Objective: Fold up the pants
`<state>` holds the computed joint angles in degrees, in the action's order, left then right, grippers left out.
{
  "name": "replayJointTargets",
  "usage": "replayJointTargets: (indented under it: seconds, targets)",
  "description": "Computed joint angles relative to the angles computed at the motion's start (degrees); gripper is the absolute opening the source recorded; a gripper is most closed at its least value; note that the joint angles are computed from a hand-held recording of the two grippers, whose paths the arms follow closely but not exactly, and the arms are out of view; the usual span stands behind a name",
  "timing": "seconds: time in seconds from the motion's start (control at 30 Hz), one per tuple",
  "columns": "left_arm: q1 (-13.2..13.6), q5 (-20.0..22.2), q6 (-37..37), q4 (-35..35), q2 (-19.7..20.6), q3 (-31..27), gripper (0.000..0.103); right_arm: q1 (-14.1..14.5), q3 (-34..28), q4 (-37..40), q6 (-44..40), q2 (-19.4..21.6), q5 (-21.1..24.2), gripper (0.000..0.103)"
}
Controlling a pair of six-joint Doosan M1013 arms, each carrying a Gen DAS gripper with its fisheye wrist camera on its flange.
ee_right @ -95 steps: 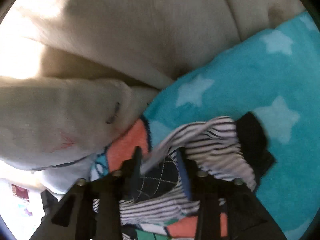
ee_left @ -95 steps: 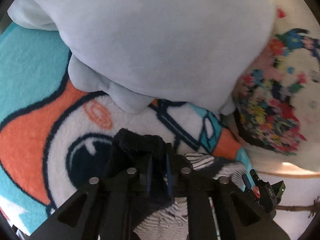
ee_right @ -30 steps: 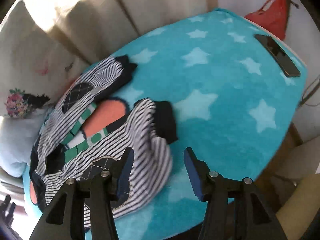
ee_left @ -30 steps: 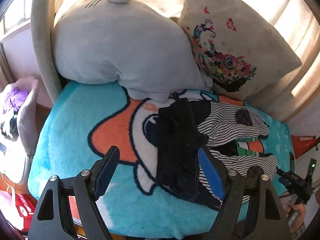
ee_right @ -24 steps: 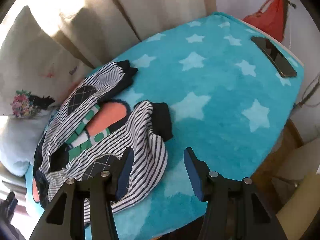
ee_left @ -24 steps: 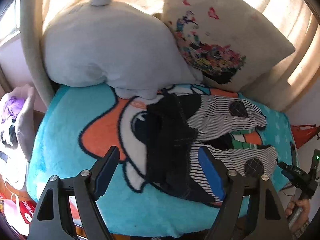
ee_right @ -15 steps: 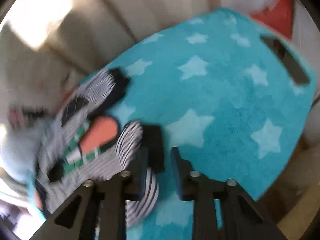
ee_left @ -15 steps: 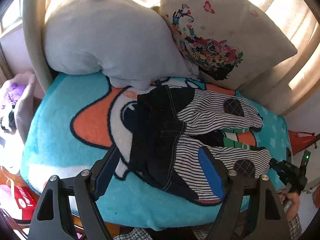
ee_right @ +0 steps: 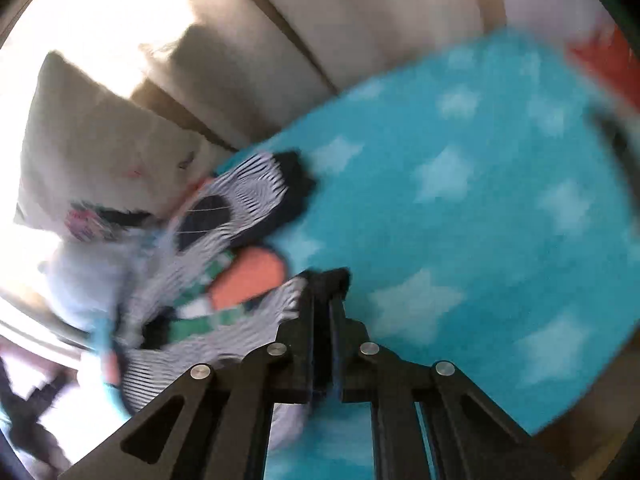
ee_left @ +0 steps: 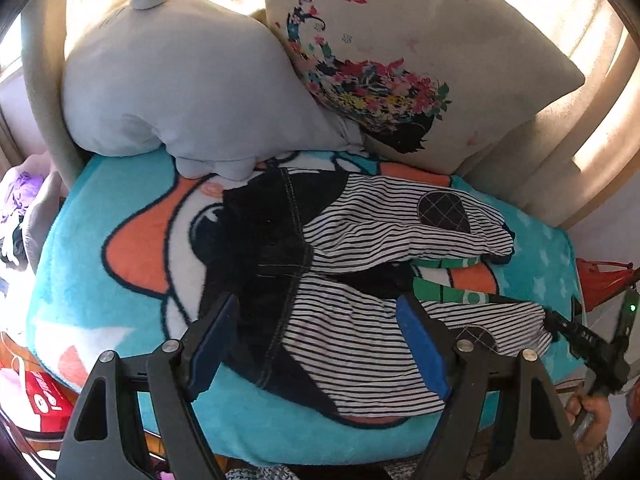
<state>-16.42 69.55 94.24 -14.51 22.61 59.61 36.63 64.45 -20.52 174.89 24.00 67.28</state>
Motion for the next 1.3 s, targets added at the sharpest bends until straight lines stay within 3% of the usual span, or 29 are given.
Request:
replayJointTargets:
  seconds: [0.07,0.1,0.13,0.23,0.3,0.47,0.53,0.57,0.6,0.63,0.7,0.77,0.8,0.93,1.0,1.07,1.1,1.3]
  targets:
    - [-0.3,0.2,-0.7,0.3,0.2,-0.1,0.08,1.0,-6.1,-4.3,-3.2,3.3,14.2,0.009]
    - [-0.5,0.1,-0.9,0.6,0.3,0.0,0.08,1.1,-7.6,-4.7,-3.3,4.1,17.9,0.009]
    - [-0.7,-0.1,-1.2,0.9,0.1,0.2,0.08,1.1,-7.7,-5.2,-2.0,4.1,18.6,0.009]
    - [-1.0,-0.2,-1.4,1.6,0.1,0.3,0.08,1.0,-4.5,-5.1,1.6,1.8,10.3,0.01]
    - [-1.1,-0.2,-1.5,1.9,0.1,0.4,0.08,0.8,-3.2,-2.6,0.0,1.2,4.6,0.017]
    - [-1.3,-2.0,-1.3,4.0,-0.5,0.9,0.08,0.4,-4.9,-0.3,-4.4,2.5,1.1,0.021]
    - [-1.5,-4.4,-1.3,5.6,-1.1,1.4,0.08,1.1,-6.2,-4.4,-5.2,3.0,1.2,0.023]
    - [-1.5,-5.3,-1.3,6.3,-1.2,1.4,0.08,1.7,-7.7,-7.9,-5.7,3.6,3.0,0.028]
    - [-1.6,-6.0,-1.3,6.8,-1.1,1.1,0.08,2.4,-9.5,-12.4,-6.6,4.6,5.9,0.05]
    - [-1.6,-6.1,-0.9,6.9,-0.6,0.2,0.08,3.2,-10.7,-17.8,-6.6,5.4,8.2,0.081]
    - [-1.5,-4.1,0.3,5.8,1.1,-2.6,0.08,3.1,-12.0,-21.1,-10.2,6.4,7.2,0.101]
    - [-1.4,-0.6,2.0,4.0,3.9,-6.6,0.08,0.3,-12.1,-12.4,-19.1,6.7,4.1,0.097]
    - [-1.4,1.2,3.4,3.2,5.6,-9.0,0.08,-1.0,-13.0,-8.0,-23.2,7.5,3.7,0.087]
    - [-2.2,7.1,8.5,1.8,11.3,-16.6,0.079,-3.6,-16.6,-4.2,-35.3,10.7,3.6,0.083]
    - [-2.5,9.8,10.0,1.3,14.1,-20.1,0.066,-5.4,-18.9,0.3,-41.6,12.3,2.3,0.083]
    - [-2.6,13.5,10.7,-0.4,17.0,-24.1,0.041,-6.3,-21.5,2.6,-46.6,14.2,2.7,0.083]
    - [-2.7,14.9,10.9,-1.2,18.3,-25.9,0.036,-6.5,-23.4,3.0,-48.6,15.4,3.7,0.083]
    - [-3.4,18.3,11.3,-0.9,24.2,-33.4,0.033,-8.4,-35.0,9.7,-62.5,23.0,8.2,0.083]
